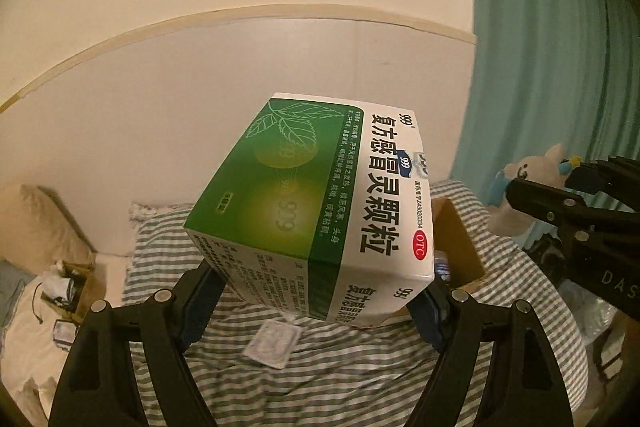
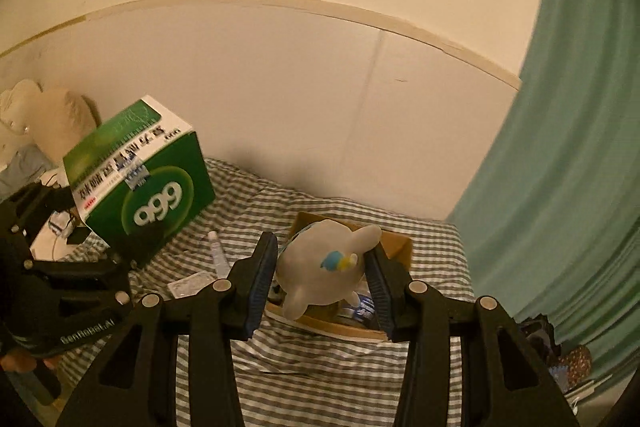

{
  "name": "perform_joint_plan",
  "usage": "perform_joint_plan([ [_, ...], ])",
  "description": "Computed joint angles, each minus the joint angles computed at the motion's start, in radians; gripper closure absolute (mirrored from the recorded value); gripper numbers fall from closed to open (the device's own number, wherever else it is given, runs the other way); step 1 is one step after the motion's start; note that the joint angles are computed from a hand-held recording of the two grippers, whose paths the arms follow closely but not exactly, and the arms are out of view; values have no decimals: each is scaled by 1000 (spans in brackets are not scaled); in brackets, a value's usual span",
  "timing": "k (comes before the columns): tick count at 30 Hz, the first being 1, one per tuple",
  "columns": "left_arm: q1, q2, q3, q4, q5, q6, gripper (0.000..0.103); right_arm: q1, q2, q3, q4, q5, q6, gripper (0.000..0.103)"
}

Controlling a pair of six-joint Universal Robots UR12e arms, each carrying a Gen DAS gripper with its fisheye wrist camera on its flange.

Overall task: Organize objects
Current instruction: 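Carry the green box and white toy into the cardboard box and release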

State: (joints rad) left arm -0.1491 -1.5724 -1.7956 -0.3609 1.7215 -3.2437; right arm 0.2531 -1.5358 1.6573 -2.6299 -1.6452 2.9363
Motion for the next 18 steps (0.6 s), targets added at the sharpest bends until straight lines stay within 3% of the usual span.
perform_joint_plan([
  [8,-63,-90,75,-12,83,17,20,-67,29,-2,-25,72,29,59],
  [18,-75,-206,174,-55,97,-15,20,-108,136,-85,17,89,-14,59],
])
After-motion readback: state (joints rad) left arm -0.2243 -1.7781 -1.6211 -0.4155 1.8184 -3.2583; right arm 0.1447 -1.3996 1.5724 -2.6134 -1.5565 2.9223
